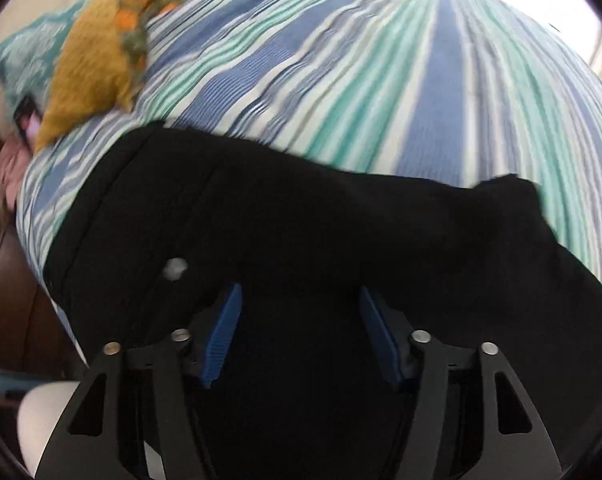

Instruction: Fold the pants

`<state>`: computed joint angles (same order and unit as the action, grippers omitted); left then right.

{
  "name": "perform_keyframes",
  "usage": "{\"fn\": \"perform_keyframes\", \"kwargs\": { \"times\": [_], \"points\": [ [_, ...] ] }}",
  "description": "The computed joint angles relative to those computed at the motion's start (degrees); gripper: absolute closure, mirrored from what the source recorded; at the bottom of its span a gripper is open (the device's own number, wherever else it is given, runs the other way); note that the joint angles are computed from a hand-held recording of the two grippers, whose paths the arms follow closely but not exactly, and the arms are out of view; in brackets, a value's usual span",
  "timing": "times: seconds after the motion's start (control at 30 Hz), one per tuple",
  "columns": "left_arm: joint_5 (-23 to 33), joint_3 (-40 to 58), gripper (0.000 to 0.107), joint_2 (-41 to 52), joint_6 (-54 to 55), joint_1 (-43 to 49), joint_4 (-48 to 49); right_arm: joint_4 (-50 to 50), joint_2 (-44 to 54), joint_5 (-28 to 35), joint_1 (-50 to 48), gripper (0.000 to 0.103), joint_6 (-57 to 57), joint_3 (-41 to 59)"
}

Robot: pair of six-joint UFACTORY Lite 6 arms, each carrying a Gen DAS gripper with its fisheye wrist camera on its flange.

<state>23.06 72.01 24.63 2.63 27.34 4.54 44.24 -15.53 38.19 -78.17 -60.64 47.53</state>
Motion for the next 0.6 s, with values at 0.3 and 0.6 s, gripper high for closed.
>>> {"fn": "perform_keyframes", "kwargs": {
  "times": [0.3, 0.6],
  "points": [
    [-8.7, -13.6, 0.033, -11.2, 6.8, 1.5, -2.0, 0.0, 3.9, 1.9, -0.9, 0.024, 1.6, 2.4],
    [-4.9, -32.2, 0.030, -33.2, 50.2, -4.6, -43.0, 10.5, 27.4, 28.7, -16.5, 0.024, 1.7, 20.0]
  ]
}}
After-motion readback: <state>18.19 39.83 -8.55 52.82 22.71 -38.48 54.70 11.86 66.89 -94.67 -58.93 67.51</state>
